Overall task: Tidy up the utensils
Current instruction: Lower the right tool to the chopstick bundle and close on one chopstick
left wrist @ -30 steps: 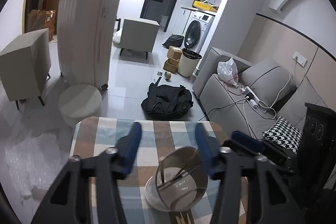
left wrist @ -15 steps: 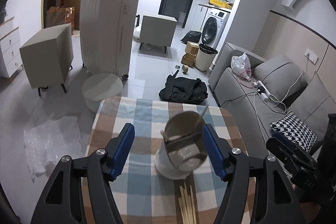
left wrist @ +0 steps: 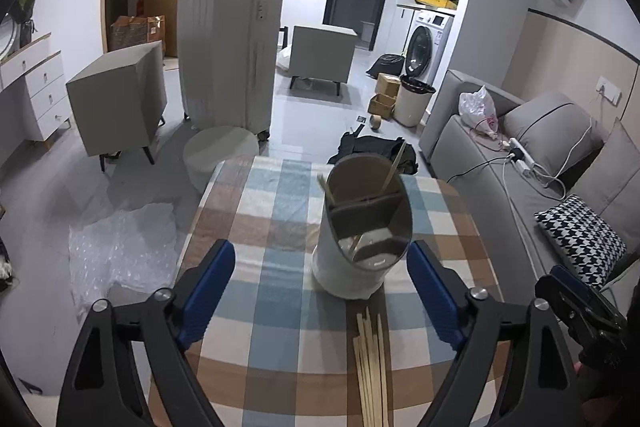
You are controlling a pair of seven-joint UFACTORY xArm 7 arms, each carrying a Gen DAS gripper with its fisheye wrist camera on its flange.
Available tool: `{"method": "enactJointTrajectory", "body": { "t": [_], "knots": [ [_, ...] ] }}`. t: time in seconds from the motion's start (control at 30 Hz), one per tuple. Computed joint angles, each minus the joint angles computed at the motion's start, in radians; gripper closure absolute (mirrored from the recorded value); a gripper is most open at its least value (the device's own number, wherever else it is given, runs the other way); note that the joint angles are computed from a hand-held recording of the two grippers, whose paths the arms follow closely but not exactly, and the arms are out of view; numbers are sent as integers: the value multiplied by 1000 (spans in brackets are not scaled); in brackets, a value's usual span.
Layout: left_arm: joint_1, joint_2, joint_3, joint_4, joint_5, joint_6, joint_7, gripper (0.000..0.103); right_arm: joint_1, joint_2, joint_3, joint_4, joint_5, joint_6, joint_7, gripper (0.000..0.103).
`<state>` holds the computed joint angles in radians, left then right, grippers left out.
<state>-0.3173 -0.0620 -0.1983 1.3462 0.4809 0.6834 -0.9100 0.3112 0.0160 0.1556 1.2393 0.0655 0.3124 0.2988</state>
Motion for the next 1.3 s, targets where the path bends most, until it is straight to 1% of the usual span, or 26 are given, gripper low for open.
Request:
{"method": "enactJointTrajectory", "body": {
  "t": [0.03, 0.1, 0.17, 0.23, 0.27, 0.33, 0.37, 0.43, 0.5, 0.53, 0.57, 0.6, 0.67, 0.7, 0.77, 0.83, 0.87, 0.93, 1.0, 1.1, 1.13, 1.17, 1.2, 1.23, 1.3],
  "knots": [
    [-1, -1, -3, -13, 12, -2, -12, 17, 0, -4, -1, -9, -15, 14, 13, 10],
    [-4, -1, -8, -38, 28, 2, -25, 17, -1, -2, 1, -19, 41, 45, -34, 10],
    [-9, 1, -8, -60, 22, 13, -16, 17, -1, 5, 1, -22, 65, 82, -55, 10],
    [-13, 19, -3, -54, -33, 50, 17, 17, -1, 18, 3, -18, 93, 116, -77, 11],
    [-14, 23, 1, -54, -58, 53, 23, 17, -1, 31, 4, -11, 106, 143, -87, 12],
    [-12, 42, 14, -44, -133, 57, 65, 17, 1, 58, 5, 9, 96, 193, -79, 19],
    [-14, 50, 16, -35, -142, 76, 71, 17, 2, 74, 5, 24, 94, 219, -80, 25],
    [-17, 72, 20, -19, -151, 117, 83, 17, 4, 111, 5, 54, 85, 274, -70, 28],
    [-21, 89, 26, -10, -165, 150, 90, 17, 5, 157, 5, 97, 86, 332, -62, 43],
    [-20, 97, 30, -5, -183, 159, 98, 17, 6, 180, 5, 118, 84, 357, -59, 46],
    [-20, 100, 33, -3, -199, 169, 102, 17, 12, 210, 0, 149, 63, 392, -41, 52],
    [-19, 104, 37, 0, -215, 181, 109, 17, 15, 230, -4, 170, 50, 411, -26, 55],
    [-14, 106, 45, 0, -246, 182, 122, 17, 15, 279, -7, 219, 50, 453, -2, 59],
    [-11, 106, 48, 2, -253, 189, 123, 17, 16, 307, -9, 250, 51, 477, 12, 64],
    [-4, 97, 53, -9, -274, 181, 140, 17, 17, 361, -7, 305, 57, 510, 23, 68],
    [4, 86, 57, -19, -289, 186, 146, 17, 28, 414, -9, 363, 43, 541, 31, 69],
    [9, 80, 59, -27, -308, 180, 156, 17, 36, 442, -10, 392, 33, 556, 36, 69],
    [21, 67, 64, -39, -351, 194, 172, 17, 46, 476, -9, 428, 29, 581, 45, 69],
    [35, 52, 70, -63, -402, 170, 192, 17, 65, 501, -17, 453, 5, 594, 61, 70],
    [53, 29, 75, -88, -433, 165, 192, 17, 91, 542, -26, 508, -34, 633, 71, 72],
    [58, 23, 75, -93, -435, 165, 184, 17, 105, 546, -35, 515, -59, 630, 79, 72],
    [62, 24, 75, -94, -438, 163, 181, 17, 116, 573, -41, 562, -81, 664, 79, 74],
    [66, 19, 76, -99, -443, 159, 177, 17, 133, 580, -52, 577, -110, 679, 89, 82],
    [69, 18, 75, -101, -445, 158, 173, 17, 152, 590, -65, 599, -143, 707, 107, 85],
    [74, 20, 75, -99, -452, 159, 176, 17, 180, 598, -79, 619, -200, 742, 115, 86]
  ]
}}
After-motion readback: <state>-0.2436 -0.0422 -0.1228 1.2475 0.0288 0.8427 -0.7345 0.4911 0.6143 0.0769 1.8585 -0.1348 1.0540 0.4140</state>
